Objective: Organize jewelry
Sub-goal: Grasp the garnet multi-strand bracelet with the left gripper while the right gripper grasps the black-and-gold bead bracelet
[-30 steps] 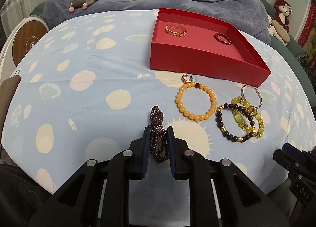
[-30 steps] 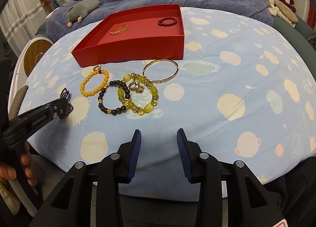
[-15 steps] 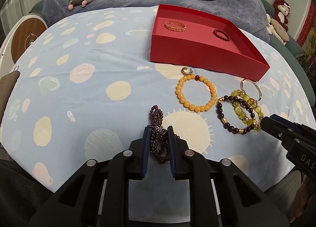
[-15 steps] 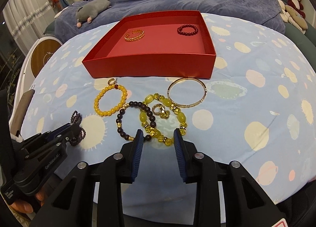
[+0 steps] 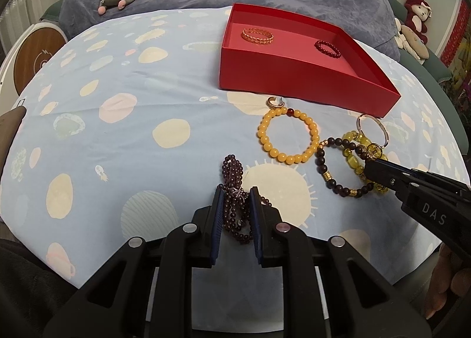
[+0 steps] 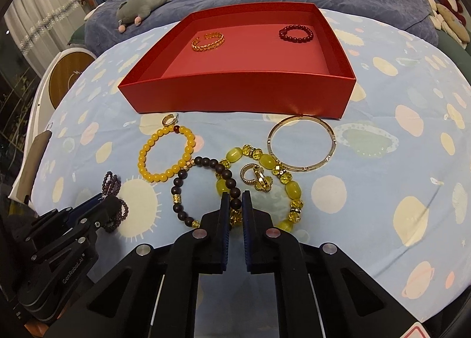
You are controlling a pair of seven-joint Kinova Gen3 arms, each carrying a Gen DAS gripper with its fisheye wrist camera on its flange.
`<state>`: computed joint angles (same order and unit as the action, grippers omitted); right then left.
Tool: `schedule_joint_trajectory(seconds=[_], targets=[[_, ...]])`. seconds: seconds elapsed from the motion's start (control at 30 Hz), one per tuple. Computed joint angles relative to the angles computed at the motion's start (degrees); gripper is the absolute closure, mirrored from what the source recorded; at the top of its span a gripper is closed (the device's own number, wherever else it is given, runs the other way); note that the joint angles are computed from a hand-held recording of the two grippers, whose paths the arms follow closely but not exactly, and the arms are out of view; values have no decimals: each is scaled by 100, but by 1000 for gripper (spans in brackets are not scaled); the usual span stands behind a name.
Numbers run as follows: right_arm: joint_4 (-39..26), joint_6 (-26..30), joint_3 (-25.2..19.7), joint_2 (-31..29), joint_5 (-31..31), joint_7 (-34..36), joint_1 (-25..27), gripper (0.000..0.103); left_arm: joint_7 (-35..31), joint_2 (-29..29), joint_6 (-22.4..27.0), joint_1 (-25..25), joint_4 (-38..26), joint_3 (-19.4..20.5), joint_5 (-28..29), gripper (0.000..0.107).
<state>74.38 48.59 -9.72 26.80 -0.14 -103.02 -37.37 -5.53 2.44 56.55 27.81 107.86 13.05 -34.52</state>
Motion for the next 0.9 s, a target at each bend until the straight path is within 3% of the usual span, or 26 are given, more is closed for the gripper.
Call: schedule_joint_trajectory(seconds=[0.5,0.9], targets=[[-80,121,10,30,20,44,13,95,43,7,-28,10,7,4,-16,89],[419,-176,-78,-562,-243,41,304,95,171,-93,-3,34,9,69,-9,90]])
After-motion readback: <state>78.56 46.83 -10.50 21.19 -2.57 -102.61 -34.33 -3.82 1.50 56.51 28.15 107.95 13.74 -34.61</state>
